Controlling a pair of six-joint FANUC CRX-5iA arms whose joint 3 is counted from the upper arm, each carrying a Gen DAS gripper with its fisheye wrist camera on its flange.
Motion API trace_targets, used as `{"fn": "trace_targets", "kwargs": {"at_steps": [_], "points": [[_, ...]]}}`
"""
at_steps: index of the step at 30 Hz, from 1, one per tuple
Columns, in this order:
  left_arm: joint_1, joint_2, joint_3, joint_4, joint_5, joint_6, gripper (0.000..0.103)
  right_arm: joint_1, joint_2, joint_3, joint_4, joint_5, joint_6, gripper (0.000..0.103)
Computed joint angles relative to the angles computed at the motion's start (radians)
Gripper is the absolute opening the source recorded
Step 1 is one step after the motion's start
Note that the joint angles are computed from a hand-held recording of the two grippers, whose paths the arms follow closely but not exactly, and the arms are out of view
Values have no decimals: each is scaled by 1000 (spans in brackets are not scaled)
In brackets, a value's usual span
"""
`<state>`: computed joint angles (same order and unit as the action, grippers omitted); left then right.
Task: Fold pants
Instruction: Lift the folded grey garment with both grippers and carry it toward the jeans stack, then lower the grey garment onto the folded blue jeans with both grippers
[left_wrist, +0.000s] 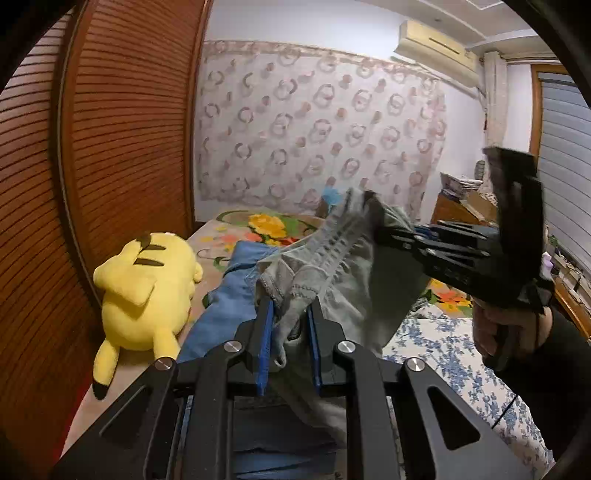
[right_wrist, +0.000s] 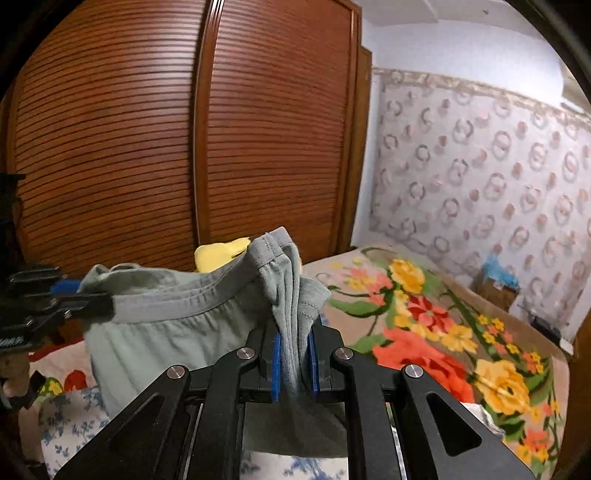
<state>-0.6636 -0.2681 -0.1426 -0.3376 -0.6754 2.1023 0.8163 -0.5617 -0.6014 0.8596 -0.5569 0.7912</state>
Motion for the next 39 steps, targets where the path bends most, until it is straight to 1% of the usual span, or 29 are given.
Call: {"fn": "trace_targets", "kwargs": {"at_steps": [3, 6, 8, 9, 13, 15, 17, 18, 19, 21, 22, 23, 25, 27, 29, 30, 33, 36, 39], "points": [[19, -6, -17, 10, 1, 8, 19, -39, 60, 62, -114, 42, 106, 12], [38, -22, -44, 19, 7, 27, 19, -65, 110, 135, -285, 49, 264, 12], [42, -27, -52, 12, 2, 49, 19, -83, 143, 181, -360, 45, 337, 12], [39, -29, -50, 4, -6, 60, 19, -92, 158, 206, -414, 41, 389, 12], [28, -17, -35, -40, -56, 112, 19, -116, 213, 282, -536, 11, 517, 12], [35, -8, -36, -37, -72, 123, 19, -128, 242, 321, -586, -15, 562, 12], [45, -1, -39, -19, -78, 112, 23, -150, 275, 379, -678, -53, 625, 13], [45, 3, -36, -21, -87, 115, 26, -156, 281, 390, -690, -63, 633, 18], [45, 4, -35, -22, -90, 116, 29, -156, 291, 398, -676, -63, 625, 21], [43, -3, -37, -27, -89, 122, 44, -163, 297, 414, -687, -74, 638, 32], [38, -7, -35, -39, -89, 133, 49, -175, 295, 426, -713, -77, 660, 35], [35, -10, -34, -52, -85, 142, 52, -167, 287, 414, -686, -67, 630, 39], [29, -12, -29, -68, -81, 146, 53, -166, 269, 399, -660, -47, 600, 42], [32, -8, -28, -47, -70, 118, 53, -180, 257, 412, -698, -50, 636, 43], [28, 2, -25, -29, -69, 93, 53, -161, 220, 363, -635, -36, 580, 43], [30, 5, -26, -21, -66, 82, 53, -160, 209, 356, -635, -42, 584, 43], [35, 21, -28, 7, -65, 47, 53, -173, 181, 360, -727, -84, 675, 43], [40, 40, -26, 30, -75, 30, 53, -169, 170, 343, -743, -106, 693, 43], [35, 55, -19, 27, -98, 34, 53, -190, 199, 368, -764, -131, 708, 43]]}}
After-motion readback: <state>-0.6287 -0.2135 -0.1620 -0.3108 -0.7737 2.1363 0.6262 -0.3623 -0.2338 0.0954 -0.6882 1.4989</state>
